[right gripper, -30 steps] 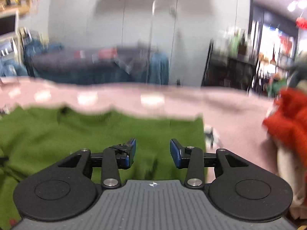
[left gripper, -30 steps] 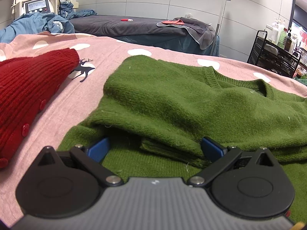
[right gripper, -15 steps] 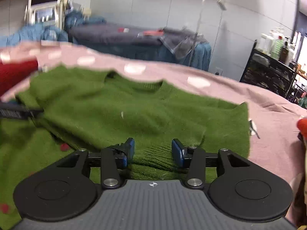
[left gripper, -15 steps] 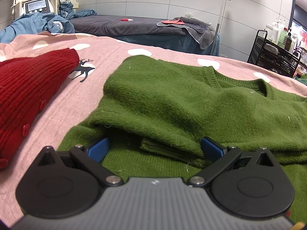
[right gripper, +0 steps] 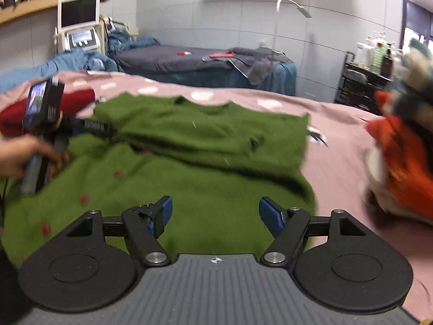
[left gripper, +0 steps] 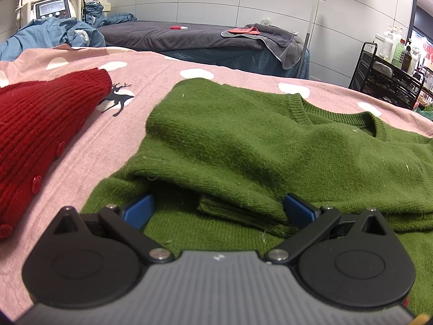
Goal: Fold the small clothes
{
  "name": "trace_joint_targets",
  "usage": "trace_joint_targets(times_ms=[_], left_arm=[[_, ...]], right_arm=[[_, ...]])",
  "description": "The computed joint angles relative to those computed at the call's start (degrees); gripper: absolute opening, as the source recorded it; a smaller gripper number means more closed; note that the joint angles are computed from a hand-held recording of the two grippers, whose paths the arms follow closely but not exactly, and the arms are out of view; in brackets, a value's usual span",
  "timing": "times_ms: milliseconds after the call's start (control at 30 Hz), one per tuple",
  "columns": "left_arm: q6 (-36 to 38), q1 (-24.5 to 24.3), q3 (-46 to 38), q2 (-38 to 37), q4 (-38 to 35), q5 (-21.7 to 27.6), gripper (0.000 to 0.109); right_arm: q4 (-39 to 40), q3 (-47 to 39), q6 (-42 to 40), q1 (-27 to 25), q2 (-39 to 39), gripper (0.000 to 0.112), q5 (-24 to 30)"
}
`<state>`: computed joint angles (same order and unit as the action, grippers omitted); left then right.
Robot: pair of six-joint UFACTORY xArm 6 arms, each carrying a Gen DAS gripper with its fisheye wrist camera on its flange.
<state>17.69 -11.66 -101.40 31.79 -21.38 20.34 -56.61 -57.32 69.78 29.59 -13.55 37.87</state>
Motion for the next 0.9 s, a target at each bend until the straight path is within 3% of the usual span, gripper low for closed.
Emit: trace_joint_targets(times_ms=[133, 267, 400, 533, 600, 667, 733, 900], left_arm=[[0.0, 0.0, 0.0, 0.0, 0.0, 0.0, 0.103], [0.8, 0.2, -0.2, -0.3, -1.4, 0.8, 0.103], [3.0, 2.0, 3.5, -5.3, -5.2, 5.4, 0.103], [18.8, 5.4, 14.4, -14.4, -17.5, 6.3, 0.103], [24.9, 7.2, 20.1, -18.8, -17.0, 4.0, 0.103], [26.1, 9.3, 23.5, -21.3, -11.7, 3.4, 0.103], [24.8, 12.7, 21.5, -21.3, -8.3, 10.7, 0.103], [30.9, 20.9, 15.1, -19.3, -23.2, 29.1, 0.103]], right_arm=[[-1.1, 3.8, 2.1, 2.9, -3.7, 0.103, 4.4], [-0.5, 4.5, 3.3, 3.0, -3.4, 0.103, 3.2], [-0.1, 2.1, 0.0, 4.1, -0.7, 0.103, 4.8], [-0.9, 2.9, -0.1, 4.2, -1.2, 0.103, 4.7], [0.2, 3.2, 0.1, 3.8, -1.4, 0.103, 4.9], [1.9, 3.4, -0.1, 3.2, -1.5, 0.103, 4.7], [2.9, 4.0, 0.1, 2.7, -2.1, 0.103, 4.2], [4.4, 4.7, -1.5, 2.7, -2.8, 0.103, 4.7]])
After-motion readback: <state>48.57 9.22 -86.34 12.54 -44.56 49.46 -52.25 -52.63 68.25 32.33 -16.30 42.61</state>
